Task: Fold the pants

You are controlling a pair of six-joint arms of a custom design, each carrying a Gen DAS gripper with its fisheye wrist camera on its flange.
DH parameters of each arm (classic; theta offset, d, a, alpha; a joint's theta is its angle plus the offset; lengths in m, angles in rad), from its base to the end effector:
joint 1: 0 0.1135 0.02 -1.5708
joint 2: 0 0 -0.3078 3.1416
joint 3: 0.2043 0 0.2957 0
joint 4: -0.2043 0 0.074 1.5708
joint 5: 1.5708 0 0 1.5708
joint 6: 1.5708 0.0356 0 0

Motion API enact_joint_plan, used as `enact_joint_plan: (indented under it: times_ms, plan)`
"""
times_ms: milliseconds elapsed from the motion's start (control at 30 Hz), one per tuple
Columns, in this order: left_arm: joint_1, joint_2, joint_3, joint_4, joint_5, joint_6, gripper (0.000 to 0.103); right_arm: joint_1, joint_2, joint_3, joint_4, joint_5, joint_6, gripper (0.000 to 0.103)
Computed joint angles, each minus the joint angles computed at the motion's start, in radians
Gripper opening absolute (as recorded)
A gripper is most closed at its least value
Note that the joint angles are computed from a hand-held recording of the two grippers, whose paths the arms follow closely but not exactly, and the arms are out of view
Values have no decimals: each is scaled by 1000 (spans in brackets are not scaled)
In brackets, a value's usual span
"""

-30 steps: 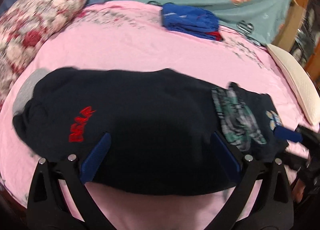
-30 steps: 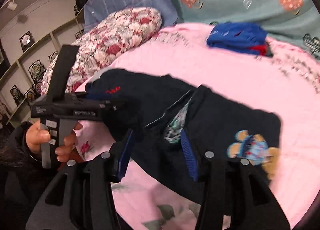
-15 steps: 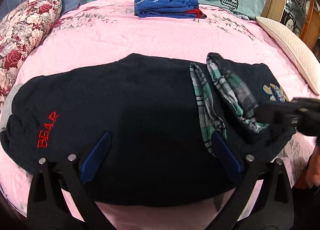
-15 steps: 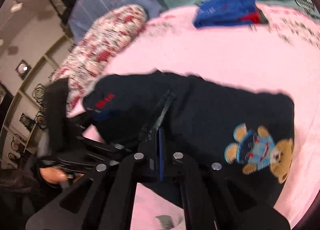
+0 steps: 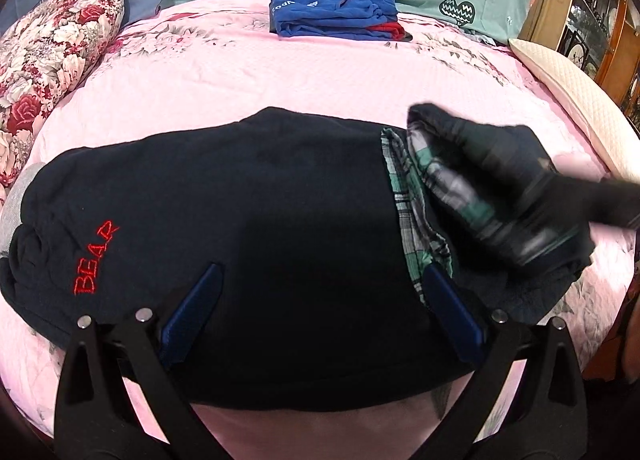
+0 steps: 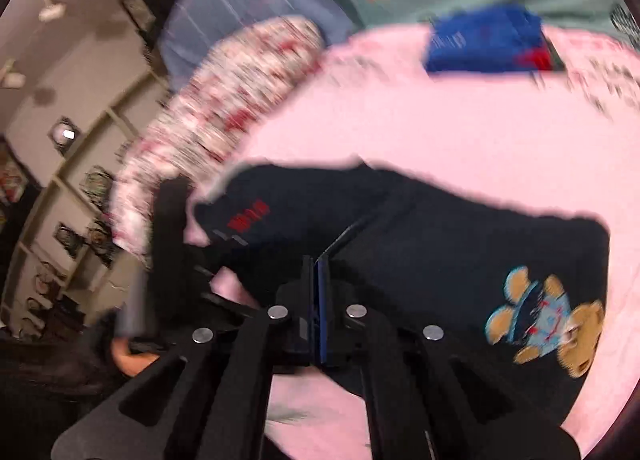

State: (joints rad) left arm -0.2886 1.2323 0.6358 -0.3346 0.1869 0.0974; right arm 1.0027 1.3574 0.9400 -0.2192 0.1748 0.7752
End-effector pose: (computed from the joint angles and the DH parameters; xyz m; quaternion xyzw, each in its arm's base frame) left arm 0.2436 -0.0792 0.2034 0.2101 0.9220 -0.1181 0.3032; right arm 0.1836 0.2761 0.2869 -0.0619 0.8882 0.2992 0.3432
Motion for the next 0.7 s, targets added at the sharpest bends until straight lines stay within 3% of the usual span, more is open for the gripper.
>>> enact_joint_plan:
  times_ms: [100,233,333,400,500,600,667,700]
  plan:
    - [5,-6,-4,0,3,-4,101,-1,13,35,1,-14,-32,1]
    - [46,-44,-21,-16,10,5,101,-64,143,25,-66,-90,63,2]
    - [181,-116,-35,-72,122,36,101,-82,134,-33,25,-143,81,6]
    - [295,-155,-29,-116,194,64,101,-75,124,-28,25,-148,72,24]
    - [483,-151,1,-174,293,94,101,-38,112,-4,-2,-99,43,29]
    - [642,-73,49,-214,374,105,101,7,38,-29,57,8,-3,29]
    - [693,-7,81,-237,404,108,101,9,50,-2,-12,92,7,29]
    - [714,30,98,-253,425,110,101,-21,85,7,-53,44,42,29]
